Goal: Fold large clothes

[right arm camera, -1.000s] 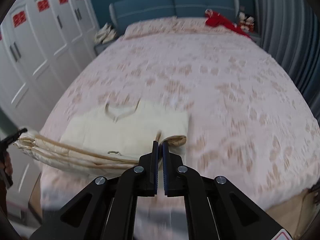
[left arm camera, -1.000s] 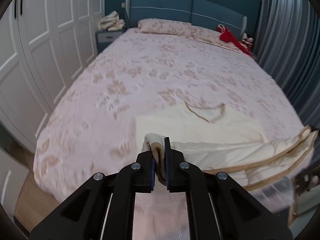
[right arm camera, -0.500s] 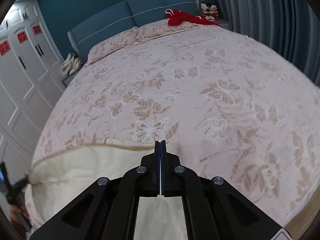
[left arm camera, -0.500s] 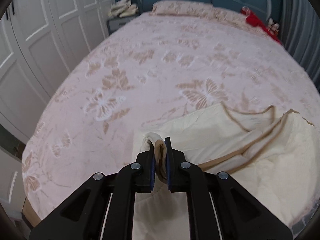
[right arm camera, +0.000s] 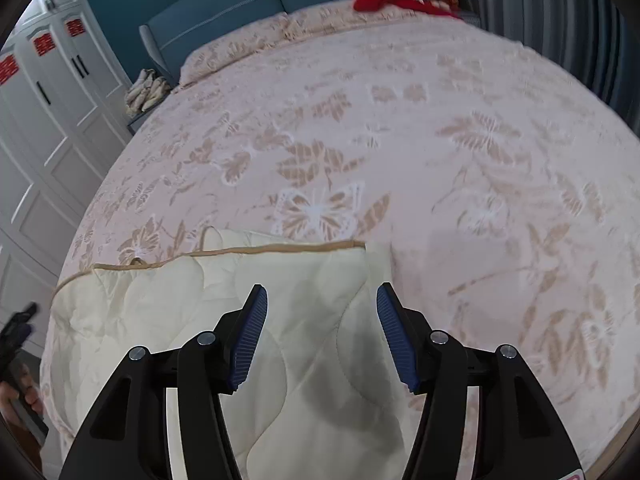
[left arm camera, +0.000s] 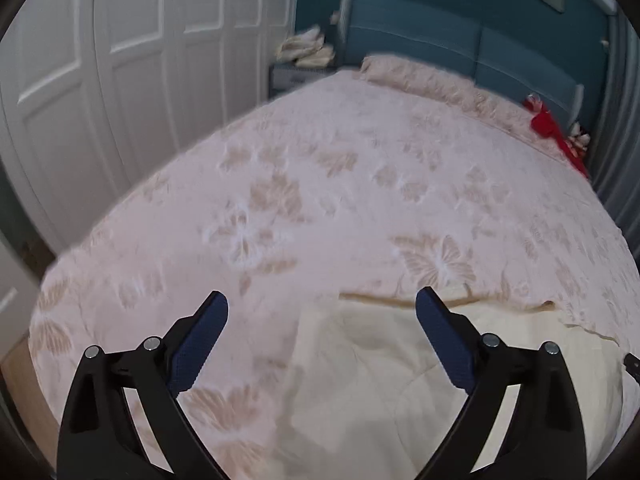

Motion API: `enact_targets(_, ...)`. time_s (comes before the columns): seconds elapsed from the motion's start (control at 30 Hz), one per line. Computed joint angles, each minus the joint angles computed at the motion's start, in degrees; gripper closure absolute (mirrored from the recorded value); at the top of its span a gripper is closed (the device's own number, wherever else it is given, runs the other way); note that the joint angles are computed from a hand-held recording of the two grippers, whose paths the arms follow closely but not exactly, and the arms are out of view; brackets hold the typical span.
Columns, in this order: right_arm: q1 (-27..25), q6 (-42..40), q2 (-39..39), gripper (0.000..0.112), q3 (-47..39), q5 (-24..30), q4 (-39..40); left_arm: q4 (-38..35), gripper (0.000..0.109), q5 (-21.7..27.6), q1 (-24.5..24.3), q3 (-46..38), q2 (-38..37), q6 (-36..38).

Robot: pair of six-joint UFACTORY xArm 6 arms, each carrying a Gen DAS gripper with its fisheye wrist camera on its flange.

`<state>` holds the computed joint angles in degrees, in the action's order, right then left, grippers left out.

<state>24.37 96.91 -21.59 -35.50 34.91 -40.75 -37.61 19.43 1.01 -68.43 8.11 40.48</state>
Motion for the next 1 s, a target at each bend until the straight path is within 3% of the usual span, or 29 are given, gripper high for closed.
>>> enact_targets(0.17, -2.60, 0.91, 3.98, 0.054, 0.07, -4.95, 1.27, 5.54, 0.017, 13.32, 0.14, -7.12, 6.14, -0.71)
enact_targets(0.2, -2.86, 1.67, 4.23, 0.064, 0.12, -5.57, 0.74, 6.02, 0.026, 15.17, 0.08, -8.31, 7.36, -1.01)
enact_targets(0.23, -2.89, 2.22, 4.18, 0.093, 0.01, -5.54, 0.26, 7.22, 0.051, 17.94, 0.01, -10.17, 9.22, -2.33)
enact_targets(0.27, -3.18, 2.57, 3.78, 0.101, 0.01, -6.10, -0.09, 9.16, 0.057, 18.89, -0.08, -10.93, 9.91, -4.84)
enact_targets(0.33, -3.18, 5.00, 2.11, 0.103, -0.68, -5.29, -3.97, 8.29, 0.090, 19.42, -0.08, -11.74, 10.50, -6.45)
enact_targets(0.4, -2.25, 4.60, 1.38, 0.104, -3.05, -1.79, -6.67, 6.01, 0.096, 19.41, 0.16, -12.82, 10.47, -6.47)
enact_targets(0.47, -1.15, 2.68, 2.08, 0.104, -6.35, 2.04, -9.20, 4.74, 0.099, 18.13, -0.16, -13.78, 10.39, -6.11)
enact_targets(0.57, -1.02, -0.83, 6.09, 0.104, -10.15, 5.91, -9.02, 10.26, 0.099, 14.09, -1.67, -14.99, 11.76, -9.14)
enact_targets(0.77, -4.69, -0.35, 11.92, 0.104, -8.33, 0.68, -4.68, 23.75, 0.099, 9.18, -3.64, -15.92, 17.10, -17.80)
enact_targets(1.0, -6.23, 3.70, 15.60, 0.103, -5.36, -5.10, -6.18, 30.40, 0.095, 1.87, -4.21, -12.72, 19.43, -22.25)
